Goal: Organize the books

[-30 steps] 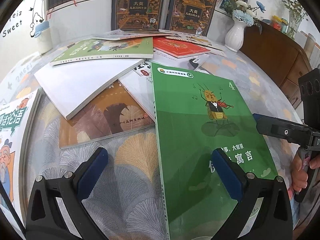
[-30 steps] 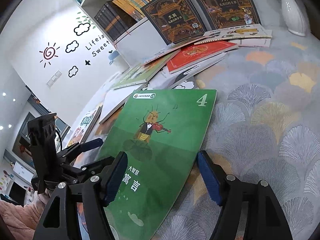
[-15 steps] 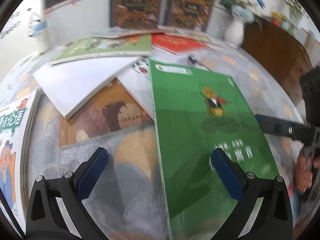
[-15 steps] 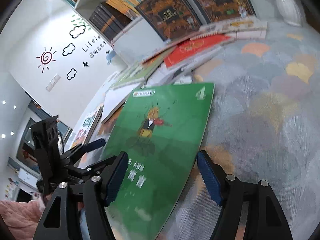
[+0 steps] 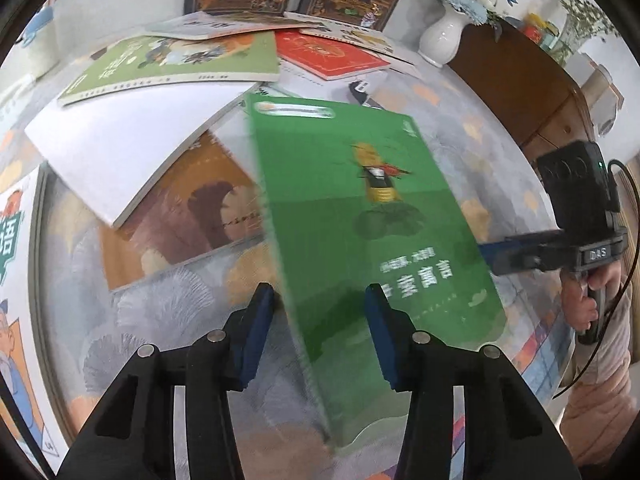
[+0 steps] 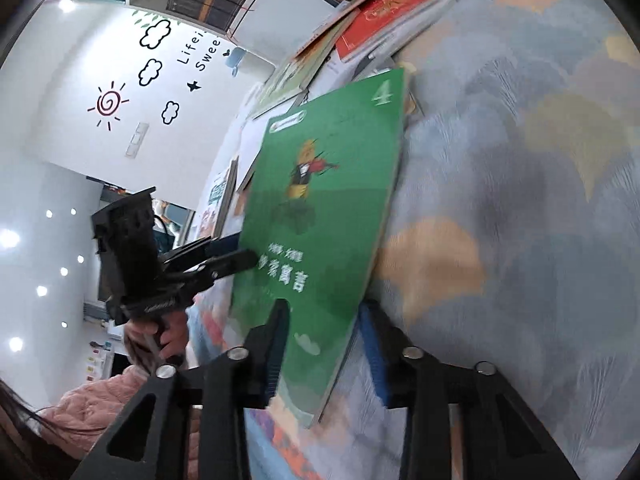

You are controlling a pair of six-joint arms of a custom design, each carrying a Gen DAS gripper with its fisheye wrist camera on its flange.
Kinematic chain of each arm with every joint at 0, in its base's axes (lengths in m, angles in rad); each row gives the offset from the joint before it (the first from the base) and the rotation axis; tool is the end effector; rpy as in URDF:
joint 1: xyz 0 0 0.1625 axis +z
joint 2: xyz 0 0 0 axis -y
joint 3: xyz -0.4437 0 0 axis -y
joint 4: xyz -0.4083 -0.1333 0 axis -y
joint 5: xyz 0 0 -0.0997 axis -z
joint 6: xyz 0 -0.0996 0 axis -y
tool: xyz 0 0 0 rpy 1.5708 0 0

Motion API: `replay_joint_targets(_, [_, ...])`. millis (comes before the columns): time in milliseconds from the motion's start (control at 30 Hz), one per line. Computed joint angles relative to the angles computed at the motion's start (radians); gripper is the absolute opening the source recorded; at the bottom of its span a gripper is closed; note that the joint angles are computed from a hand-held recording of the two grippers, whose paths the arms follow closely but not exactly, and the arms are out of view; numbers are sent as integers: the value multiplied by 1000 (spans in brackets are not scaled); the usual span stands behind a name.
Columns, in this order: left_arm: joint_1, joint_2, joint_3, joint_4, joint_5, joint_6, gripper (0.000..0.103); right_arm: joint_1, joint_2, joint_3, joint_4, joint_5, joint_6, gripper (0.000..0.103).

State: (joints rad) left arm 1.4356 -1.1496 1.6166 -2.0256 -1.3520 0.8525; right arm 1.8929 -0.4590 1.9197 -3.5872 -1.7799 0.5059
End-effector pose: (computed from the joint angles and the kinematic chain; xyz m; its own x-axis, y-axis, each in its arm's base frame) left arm 0.0666 -0.6595 0.2852 -0.5348 0.8343 -0.1337 0.8167 0.5510 0.1714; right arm 0.2900 -0.5133 -0.0769 -0.9723 0.2105 -0.1014 0.2312 0.8046 -0.5469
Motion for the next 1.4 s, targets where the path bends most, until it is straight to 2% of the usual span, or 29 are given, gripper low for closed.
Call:
replay_joint_targets(33, [-2, 1, 5, -14, 1, -3, 43, 3, 4, -5, -2, -20, 4, 23])
replay_joint_targets(100, [1, 6, 3, -41, -13, -9, 43, -1, 12, -3, -28, -19, 5, 19])
replay_joint_targets(267, [7, 20, -28, -13, -24, -13, 43, -6, 22, 2, -77, 1, -13, 19])
replay_joint_targets(400, [5, 29, -42, 2, -23, -18, 43, -6, 21, -11, -60, -9, -37, 19])
replay_joint_targets(467, [6, 31, -45, 1, -28, -24, 42, -4, 20, -16, -51, -19, -17, 16])
replay_joint_targets(567, [6, 35, -54, 11, -32, -38, 41, 14, 17, -24, -31, -60, 2, 16])
replay_joint_targets(633, [2, 39, -67, 29, -20, -55, 39, 49, 14, -48, 13, -126, -2, 16])
replay_joint_targets(733, [-3, 30, -73, 30, -11, -49, 39, 82, 13, -73, 34, -146, -23, 15])
replay_joint_targets(833, [-6, 18, -77, 14, -11, -33, 39, 128, 12, -120, 106, -200, -56, 15])
replay_joint_targets(1033, [0, 18, -145, 53, -37, -34, 39, 181, 27, -219, 206, -249, -100, 15])
replay_joint_targets(1267, [18, 29, -252, 39, -44, -16, 39, 199, 88, -415, 345, -243, -175, 16])
replay_joint_targets(1400, [39, 51, -351, 42, -64, -12, 39, 198, 152, -569, 438, -207, -222, 16])
